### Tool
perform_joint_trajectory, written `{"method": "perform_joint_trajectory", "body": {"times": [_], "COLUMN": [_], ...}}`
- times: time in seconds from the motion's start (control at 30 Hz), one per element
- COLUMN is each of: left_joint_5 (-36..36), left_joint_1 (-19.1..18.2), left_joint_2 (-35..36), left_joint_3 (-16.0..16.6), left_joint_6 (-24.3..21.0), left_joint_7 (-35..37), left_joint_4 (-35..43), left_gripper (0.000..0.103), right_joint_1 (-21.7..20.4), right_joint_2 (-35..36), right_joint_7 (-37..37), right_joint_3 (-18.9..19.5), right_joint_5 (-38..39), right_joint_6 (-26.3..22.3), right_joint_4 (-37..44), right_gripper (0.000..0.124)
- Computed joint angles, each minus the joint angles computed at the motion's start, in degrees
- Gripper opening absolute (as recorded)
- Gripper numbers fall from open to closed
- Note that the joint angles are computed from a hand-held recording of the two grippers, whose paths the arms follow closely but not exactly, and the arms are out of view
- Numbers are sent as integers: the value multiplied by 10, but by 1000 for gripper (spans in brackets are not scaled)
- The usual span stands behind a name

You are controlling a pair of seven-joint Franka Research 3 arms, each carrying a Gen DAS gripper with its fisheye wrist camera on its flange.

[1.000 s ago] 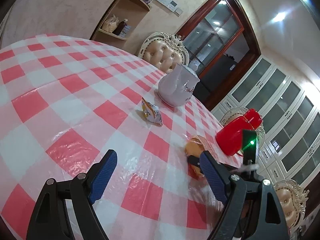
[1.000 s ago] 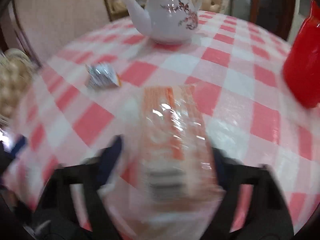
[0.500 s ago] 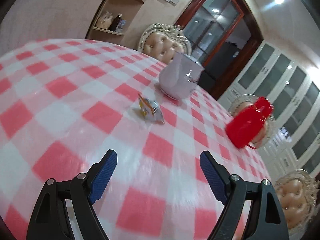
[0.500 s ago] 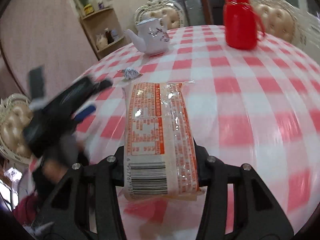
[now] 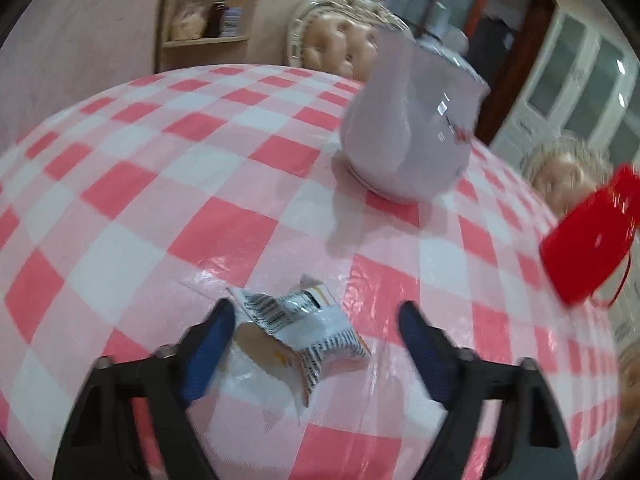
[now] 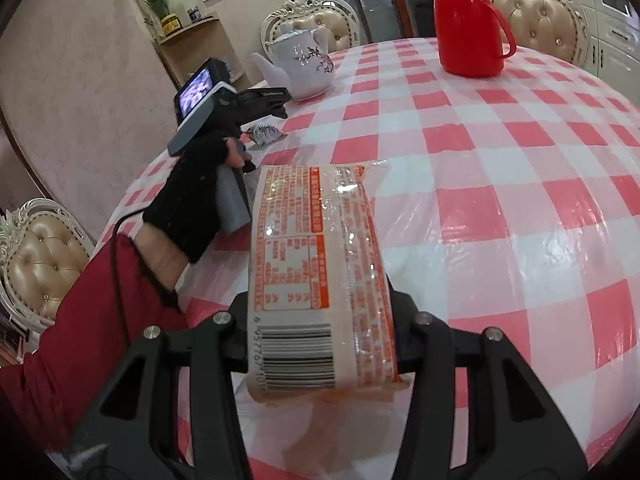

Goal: Organize snacks
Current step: 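Grasp the clear-wrapped cake with the right tool while the left grasps the silver candy, then carry the silver candy and clear-wrapped cake over the white box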

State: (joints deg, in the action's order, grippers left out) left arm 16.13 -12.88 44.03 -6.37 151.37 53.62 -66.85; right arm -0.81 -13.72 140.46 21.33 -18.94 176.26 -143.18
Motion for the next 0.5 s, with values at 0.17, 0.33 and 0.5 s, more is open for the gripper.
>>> {"method": "perform_joint_trajectory", "body": {"times": [0.17,0.33,0.5], "left_joint_5": [-20,-7,1], "left_joint_1": [23,25,29], "left_joint_2": [-62,-173,-288], "left_joint_3": [-37,-38,-41], "left_joint_6": [52,152,217], "left_joint_7": [77,84,77], "left_joint_4": [-102,-269,-439], "left_gripper": [36,36,36], "right_joint_1": [-44,-69,-52], "right_joint_2": [-1,-4,-5], "right_joint_7": [50,93,77], "right_joint_3": [39,53,32], "right_joint_5": [-55,-102,-65], "right_joint_6": [-7,2,34], "right_joint_4": [7,4,-12], "right_gripper": [51,51,51]}}
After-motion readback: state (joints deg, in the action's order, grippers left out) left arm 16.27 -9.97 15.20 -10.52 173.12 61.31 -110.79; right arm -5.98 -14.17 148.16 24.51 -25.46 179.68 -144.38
